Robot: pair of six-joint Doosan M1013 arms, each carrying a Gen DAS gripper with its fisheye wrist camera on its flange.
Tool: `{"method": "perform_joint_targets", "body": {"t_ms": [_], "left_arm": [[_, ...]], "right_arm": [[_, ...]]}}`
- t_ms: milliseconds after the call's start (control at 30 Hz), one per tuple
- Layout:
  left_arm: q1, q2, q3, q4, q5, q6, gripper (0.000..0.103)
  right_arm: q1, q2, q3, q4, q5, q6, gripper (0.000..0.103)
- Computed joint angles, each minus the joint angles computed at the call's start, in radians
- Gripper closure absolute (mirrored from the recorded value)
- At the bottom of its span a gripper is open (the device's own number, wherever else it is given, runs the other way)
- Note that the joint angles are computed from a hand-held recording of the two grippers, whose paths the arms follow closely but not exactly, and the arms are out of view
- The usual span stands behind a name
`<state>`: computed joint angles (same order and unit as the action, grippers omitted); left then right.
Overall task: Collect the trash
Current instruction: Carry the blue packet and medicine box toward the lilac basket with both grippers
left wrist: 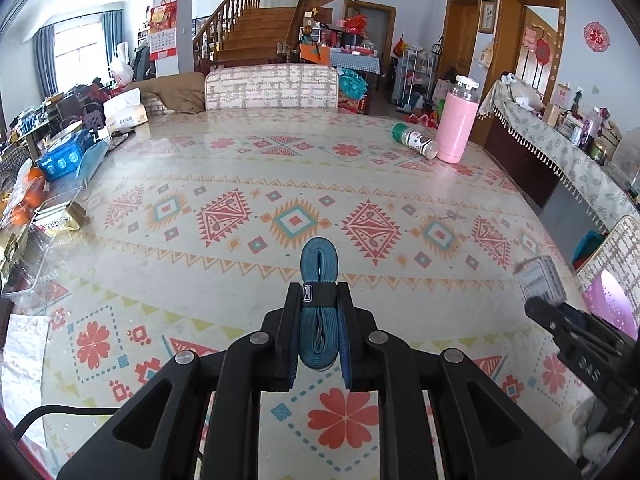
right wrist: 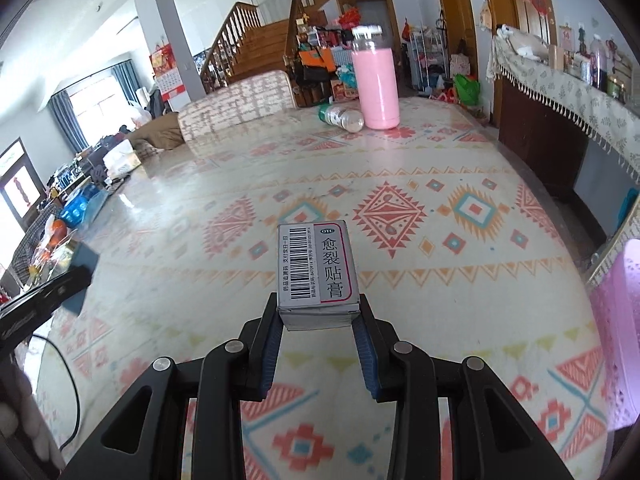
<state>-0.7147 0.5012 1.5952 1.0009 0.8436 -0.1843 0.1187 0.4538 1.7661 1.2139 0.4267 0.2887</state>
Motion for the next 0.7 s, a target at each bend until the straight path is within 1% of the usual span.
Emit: {"method": "perform_joint_targets", "body": {"t_ms": [133, 267, 367, 700], "left_arm": [[-0.015, -0.005, 0.004, 0.035, 0.030, -0.018, 0.088], [-0.030, -0.010, 0.005, 0.060, 0.051, -0.028, 0.088], [-0.040, -0.013, 0.006, 0.073, 0.064, -0.032, 0.088], [-0.061, -0.023, 0.013, 0.104, 0.073, -0.046, 0.088]], "right_arm": [[-0.001, -0.041, 0.055, 0.108, -0.014, -0.121, 0.066], [-0.002, -0.070, 0.090, 0.178, -0.012, -0.196, 0.066], [-0.005, -0.085, 0.108, 0.205, -0.002, -0.221, 0.066], [-0.018, -0.119, 0.147, 0.279, 0.016, -0.282, 0.066]]}}
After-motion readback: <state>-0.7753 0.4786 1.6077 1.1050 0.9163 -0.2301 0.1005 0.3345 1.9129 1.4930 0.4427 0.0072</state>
